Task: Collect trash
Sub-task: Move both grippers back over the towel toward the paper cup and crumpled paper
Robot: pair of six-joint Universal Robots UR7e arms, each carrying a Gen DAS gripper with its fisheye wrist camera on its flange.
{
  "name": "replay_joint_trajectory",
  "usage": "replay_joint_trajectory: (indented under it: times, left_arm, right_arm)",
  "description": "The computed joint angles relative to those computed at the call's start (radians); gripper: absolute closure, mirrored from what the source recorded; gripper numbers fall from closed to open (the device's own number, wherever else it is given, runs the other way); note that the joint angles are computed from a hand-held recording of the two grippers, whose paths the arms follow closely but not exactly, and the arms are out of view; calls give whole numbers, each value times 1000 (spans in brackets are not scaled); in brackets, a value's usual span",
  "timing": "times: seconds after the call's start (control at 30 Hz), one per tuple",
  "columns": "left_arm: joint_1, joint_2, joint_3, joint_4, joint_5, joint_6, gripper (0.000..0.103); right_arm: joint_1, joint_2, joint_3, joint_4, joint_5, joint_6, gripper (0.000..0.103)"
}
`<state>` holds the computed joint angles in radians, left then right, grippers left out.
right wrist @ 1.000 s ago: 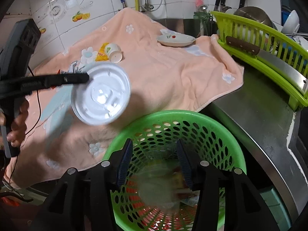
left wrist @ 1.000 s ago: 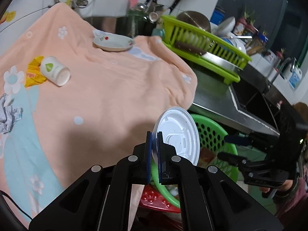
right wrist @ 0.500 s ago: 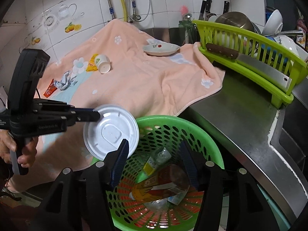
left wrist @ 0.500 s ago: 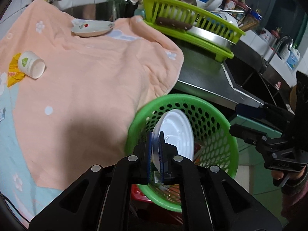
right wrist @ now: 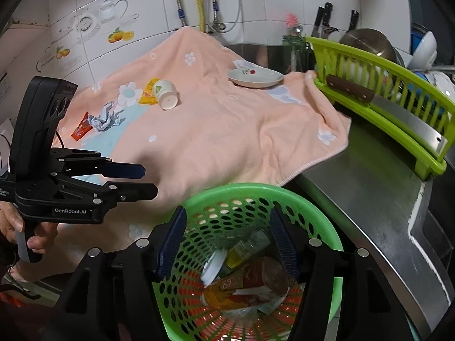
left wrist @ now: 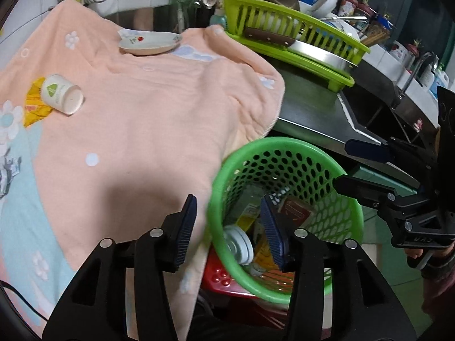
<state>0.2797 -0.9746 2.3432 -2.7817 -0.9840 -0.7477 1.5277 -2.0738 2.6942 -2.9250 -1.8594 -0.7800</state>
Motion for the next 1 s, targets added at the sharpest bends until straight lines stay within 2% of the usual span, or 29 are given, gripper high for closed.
replay_joint_trajectory:
  times: [0.3, 0.4, 0.57, 0.73, 1.0]
  left_arm:
    - [10, -150, 23, 168, 132, -75, 43]
    - [25, -214, 28, 254, 189, -115, 43]
    - [64, -336, 29, 471, 309, -221, 42]
    - [145, -471, 20, 688, 400, -342, 42]
    - [286, -602, -12, 884, 485, -429, 38]
  right_arm:
    - [79, 167, -48, -90, -27, 20, 39]
    - [109, 243, -74, -114, -32, 34, 39]
    - [157, 388, -136, -155, -38, 50, 36]
    - [197, 525, -207, -178, -43, 71, 35]
    - [263, 754, -354, -195, -50, 90, 30]
